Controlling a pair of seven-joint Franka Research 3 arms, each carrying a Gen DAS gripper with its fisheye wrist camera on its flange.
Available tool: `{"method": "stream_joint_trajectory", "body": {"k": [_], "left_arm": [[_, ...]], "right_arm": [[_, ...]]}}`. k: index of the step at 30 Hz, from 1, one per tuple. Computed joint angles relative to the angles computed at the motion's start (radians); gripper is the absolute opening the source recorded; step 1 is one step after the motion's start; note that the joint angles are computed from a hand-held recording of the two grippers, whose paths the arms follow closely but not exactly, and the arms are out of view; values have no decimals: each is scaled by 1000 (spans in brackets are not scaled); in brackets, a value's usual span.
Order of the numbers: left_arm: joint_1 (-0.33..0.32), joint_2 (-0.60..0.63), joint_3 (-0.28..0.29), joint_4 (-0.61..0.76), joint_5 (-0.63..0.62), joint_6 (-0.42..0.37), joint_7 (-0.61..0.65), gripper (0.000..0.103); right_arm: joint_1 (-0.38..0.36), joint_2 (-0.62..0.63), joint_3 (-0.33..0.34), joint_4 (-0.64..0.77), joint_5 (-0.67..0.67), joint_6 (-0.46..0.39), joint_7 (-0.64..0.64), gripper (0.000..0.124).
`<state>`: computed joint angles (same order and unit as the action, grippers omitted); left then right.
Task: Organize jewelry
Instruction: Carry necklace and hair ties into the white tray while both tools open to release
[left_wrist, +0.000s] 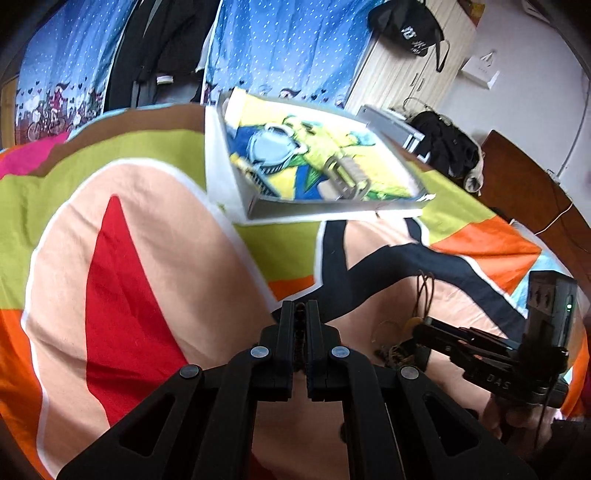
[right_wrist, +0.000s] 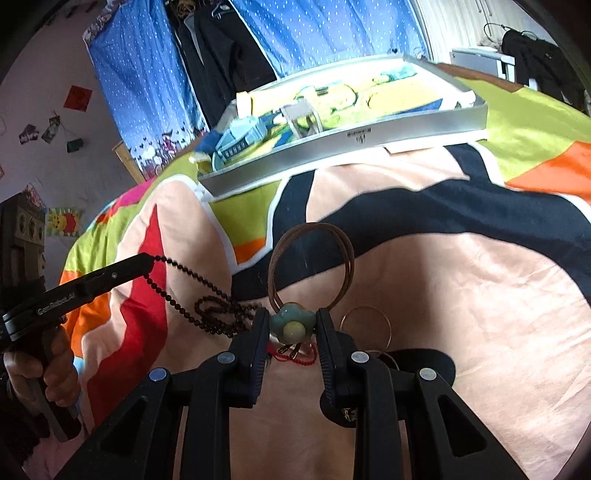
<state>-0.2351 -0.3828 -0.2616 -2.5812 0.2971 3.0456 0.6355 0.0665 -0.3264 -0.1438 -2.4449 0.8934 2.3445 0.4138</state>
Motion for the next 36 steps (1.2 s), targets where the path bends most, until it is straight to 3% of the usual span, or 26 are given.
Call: {"method": "stream_joint_trajectory", "body": {"k": [9, 17, 25, 30, 36], "left_arm": [[-1, -78, -23, 43, 24, -79, -6, 3], [24, -59, -35, 169, 70, -133, 22, 3], [118, 94, -73, 390, 202, -123, -18, 3], [165, 248, -84, 581, 380, -132, -121, 3], [120, 397, -12, 700, 447, -134, -183, 3]], "right_arm": [[-3, -29, -20, 7, 64, -31, -15, 24], [5, -52, -24, 13, 114, -13, -66, 24], [39, 16, -24, 106, 238, 43, -160, 24], [39, 123, -6, 222, 346, 71, -223, 24], [14, 282, 46, 384, 399, 100, -242, 24]]}}
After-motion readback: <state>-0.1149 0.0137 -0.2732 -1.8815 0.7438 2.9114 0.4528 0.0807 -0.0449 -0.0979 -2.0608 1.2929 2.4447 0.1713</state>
